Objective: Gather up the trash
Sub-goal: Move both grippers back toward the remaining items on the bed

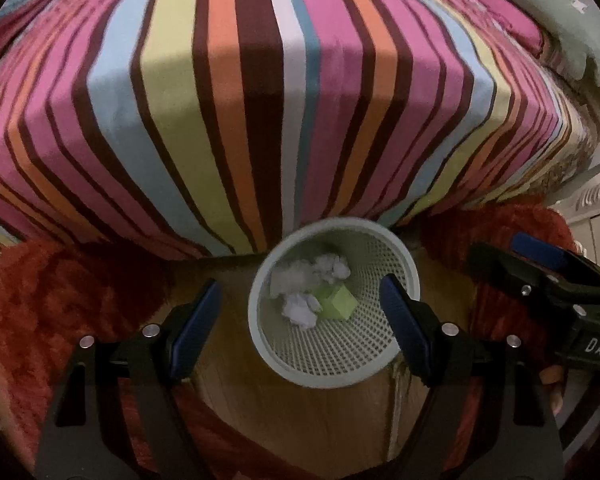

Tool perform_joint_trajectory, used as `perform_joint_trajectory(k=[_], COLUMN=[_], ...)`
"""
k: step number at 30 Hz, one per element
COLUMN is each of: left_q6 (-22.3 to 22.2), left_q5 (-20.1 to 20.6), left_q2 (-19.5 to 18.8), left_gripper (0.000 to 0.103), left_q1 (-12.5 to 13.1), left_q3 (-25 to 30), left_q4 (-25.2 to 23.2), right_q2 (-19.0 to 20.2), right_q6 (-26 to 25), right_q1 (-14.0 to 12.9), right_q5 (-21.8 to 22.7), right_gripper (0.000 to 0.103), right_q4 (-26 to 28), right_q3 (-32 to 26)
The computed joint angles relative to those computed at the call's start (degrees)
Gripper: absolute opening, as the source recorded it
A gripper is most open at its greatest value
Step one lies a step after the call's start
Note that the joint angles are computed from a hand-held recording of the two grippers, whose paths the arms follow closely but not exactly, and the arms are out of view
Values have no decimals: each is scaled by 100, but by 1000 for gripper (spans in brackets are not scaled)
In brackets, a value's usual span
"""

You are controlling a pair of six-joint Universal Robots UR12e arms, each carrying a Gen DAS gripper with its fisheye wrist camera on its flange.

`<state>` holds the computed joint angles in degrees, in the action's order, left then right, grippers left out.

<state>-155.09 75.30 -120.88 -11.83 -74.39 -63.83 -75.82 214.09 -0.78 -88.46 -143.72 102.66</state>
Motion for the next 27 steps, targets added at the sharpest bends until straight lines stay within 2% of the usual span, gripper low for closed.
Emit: perform_joint_trajectory(k=[5, 9, 12, 16, 21, 24, 27], left_q6=[-54, -140, -197, -247, -452, -522, -556], left_q5=[-83, -330, -499, -649, -691, -728, -838], left_q2=[89, 134, 154, 155, 65, 8, -32], left_gripper=[79, 79, 79, 79, 79, 79, 79], left_q1=[23, 67, 98, 132, 147, 153, 160], left_q3=[-97, -90, -89, -76, 78, 169, 256], left_q4=[538, 820, 1073, 1391, 1492, 1596, 1739], right_q2=[-68, -98, -107, -91, -24, 34, 97], right_q6=[15, -58, -33, -50, -217, -499, -762], right_q1=[17, 26, -12, -19, 31, 79, 77], right_q5=[-253, -447, -391, -539, -882, -1138, -1153], right_gripper=[95, 95, 95, 95, 95, 95, 95], right_q4=[-505, -869, -1175, -1309, -1458, -1652, -1618], right_q3=[80, 97, 121, 65, -71, -142, -262])
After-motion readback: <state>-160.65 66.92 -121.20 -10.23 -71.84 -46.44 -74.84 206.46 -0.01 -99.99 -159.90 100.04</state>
